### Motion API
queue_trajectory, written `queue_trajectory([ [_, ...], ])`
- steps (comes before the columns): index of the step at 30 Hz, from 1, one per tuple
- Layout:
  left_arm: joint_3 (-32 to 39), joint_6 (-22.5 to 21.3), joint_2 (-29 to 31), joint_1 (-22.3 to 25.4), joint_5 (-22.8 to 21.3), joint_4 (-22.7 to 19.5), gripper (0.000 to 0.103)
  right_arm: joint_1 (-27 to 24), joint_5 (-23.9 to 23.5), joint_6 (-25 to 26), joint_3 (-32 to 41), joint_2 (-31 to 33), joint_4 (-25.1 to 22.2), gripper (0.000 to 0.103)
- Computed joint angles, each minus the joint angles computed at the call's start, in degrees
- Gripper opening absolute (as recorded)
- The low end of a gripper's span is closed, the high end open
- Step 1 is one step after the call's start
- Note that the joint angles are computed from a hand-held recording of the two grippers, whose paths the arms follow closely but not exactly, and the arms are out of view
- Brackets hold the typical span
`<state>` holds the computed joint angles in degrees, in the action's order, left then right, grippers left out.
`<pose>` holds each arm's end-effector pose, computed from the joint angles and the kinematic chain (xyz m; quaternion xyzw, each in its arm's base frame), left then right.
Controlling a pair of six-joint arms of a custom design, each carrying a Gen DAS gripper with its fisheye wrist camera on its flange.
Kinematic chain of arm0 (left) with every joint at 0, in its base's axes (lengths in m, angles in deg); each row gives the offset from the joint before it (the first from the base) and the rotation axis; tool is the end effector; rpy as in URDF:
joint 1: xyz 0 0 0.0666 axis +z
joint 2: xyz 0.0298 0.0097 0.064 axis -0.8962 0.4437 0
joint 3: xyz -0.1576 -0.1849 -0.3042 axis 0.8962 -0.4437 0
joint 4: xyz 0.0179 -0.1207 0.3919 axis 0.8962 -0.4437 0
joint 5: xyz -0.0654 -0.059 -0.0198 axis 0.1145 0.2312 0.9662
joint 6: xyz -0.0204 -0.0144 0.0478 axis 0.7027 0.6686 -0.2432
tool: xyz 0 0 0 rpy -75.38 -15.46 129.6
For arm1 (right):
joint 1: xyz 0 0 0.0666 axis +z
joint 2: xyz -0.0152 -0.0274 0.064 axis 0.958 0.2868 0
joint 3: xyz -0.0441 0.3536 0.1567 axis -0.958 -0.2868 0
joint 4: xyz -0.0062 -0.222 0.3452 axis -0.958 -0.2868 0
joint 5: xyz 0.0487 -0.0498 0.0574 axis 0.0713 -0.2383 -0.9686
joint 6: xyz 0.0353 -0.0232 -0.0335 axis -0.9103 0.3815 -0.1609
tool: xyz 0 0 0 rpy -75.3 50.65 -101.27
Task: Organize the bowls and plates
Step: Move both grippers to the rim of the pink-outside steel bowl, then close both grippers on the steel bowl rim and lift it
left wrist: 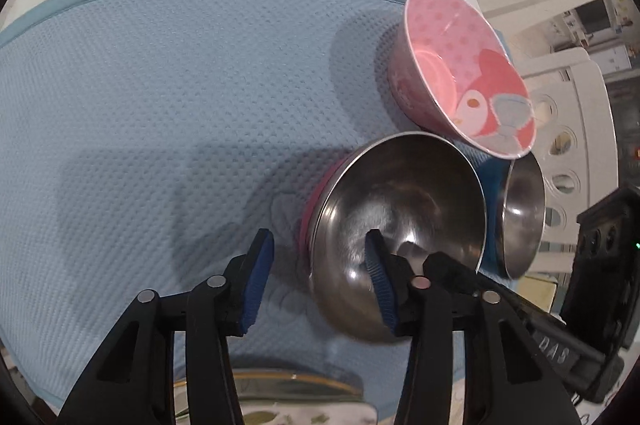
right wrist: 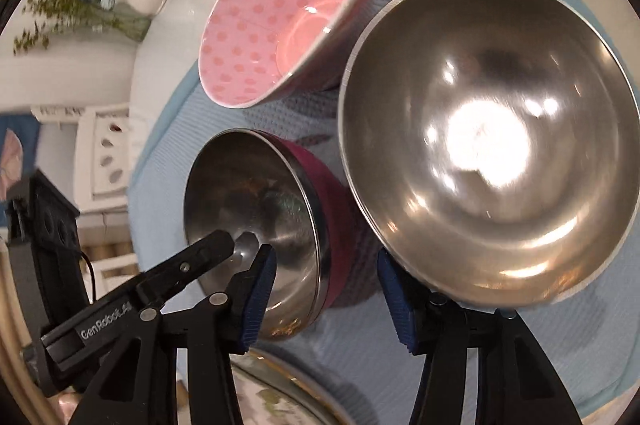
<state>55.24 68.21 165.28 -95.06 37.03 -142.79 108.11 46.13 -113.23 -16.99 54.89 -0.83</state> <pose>0.4884 -0.3111 0.3367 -0.2765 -0.9486 0.1524 0.0219 0.3267 0.2290 0.3218 0.4072 0.8711 0.2520 0.1091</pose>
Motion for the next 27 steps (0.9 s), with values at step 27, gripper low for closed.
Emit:
queue_trajectory([
  [27, -3.2, 3.2, -1.0, -1.3, -4.4, 3.9, 0.013, -2.3, -5.9, 8.7, 3.6, 6.5, -3.1, 0.020],
])
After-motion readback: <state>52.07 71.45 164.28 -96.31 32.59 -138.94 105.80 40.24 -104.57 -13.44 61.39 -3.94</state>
